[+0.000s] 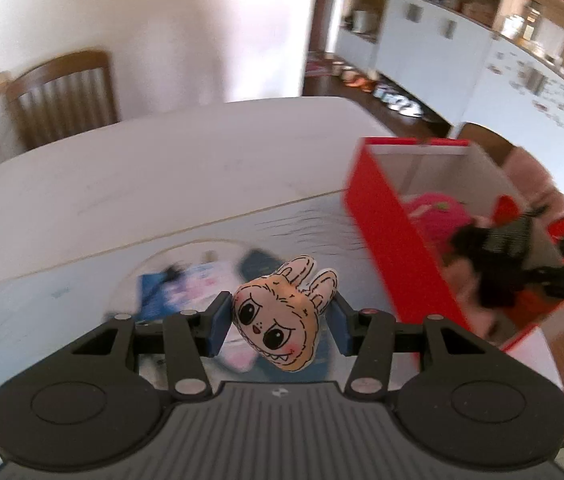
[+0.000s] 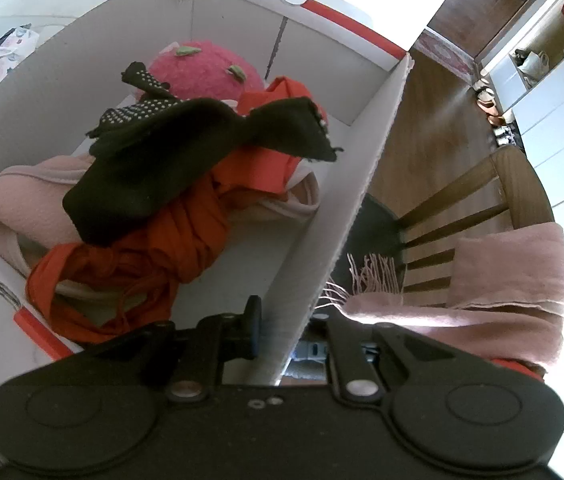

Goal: Organize objects
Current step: 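Carry the bunny-face plush into the box and open the left gripper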

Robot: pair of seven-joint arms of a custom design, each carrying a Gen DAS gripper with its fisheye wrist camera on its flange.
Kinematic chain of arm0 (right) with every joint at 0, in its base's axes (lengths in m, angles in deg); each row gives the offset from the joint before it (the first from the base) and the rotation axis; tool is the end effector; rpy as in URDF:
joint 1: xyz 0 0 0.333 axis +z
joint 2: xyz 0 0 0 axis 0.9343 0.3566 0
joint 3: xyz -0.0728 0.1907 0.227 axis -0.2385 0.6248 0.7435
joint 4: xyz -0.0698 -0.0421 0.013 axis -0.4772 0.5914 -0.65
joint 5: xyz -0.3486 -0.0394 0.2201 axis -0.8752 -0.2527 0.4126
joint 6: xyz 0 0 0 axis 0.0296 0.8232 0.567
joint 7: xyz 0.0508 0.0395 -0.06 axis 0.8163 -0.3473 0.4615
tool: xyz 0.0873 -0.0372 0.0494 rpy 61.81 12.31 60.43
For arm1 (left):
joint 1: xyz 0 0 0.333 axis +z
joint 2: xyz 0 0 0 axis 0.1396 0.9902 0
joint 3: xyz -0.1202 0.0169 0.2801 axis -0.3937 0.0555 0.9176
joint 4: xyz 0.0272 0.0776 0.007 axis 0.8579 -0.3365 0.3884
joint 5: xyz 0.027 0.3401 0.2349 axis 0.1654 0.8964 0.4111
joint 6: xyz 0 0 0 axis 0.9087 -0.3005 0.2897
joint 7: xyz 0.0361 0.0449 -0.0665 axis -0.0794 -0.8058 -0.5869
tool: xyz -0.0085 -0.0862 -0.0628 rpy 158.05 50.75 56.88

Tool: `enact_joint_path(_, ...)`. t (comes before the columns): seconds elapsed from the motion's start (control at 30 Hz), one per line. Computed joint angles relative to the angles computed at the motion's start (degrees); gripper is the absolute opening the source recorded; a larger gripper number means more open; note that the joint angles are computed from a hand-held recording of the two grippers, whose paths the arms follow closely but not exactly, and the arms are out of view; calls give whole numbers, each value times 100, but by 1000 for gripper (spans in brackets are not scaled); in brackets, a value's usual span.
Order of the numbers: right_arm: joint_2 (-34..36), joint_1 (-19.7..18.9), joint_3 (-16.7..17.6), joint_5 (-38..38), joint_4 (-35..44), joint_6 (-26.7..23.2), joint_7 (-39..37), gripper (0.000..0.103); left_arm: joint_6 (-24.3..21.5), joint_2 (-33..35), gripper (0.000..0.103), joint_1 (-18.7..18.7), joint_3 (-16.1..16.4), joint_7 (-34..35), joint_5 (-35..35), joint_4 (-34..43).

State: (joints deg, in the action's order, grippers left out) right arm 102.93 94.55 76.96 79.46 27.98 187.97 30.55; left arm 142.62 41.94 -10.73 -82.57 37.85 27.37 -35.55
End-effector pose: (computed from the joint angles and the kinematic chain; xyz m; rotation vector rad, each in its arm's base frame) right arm 0.7605 0.3627 0.3385 -2.7082 0.9719 -0.4518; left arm 0.6254 -0.2897 0.3979 -1.9652 1.7627 -0.6992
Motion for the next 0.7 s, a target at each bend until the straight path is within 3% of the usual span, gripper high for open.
enact_joint_path(0.4, -186, -58, 63, 48, -348, 220, -125, 11, -326, 1275, 49, -300, -385, 1994, -1014, 1876)
enact_joint_path(0.7, -268, -90, 86, 86, -510, 321, -134, 10, -1416, 2714, 49, -715, -404, 3280, -1702, 4008)
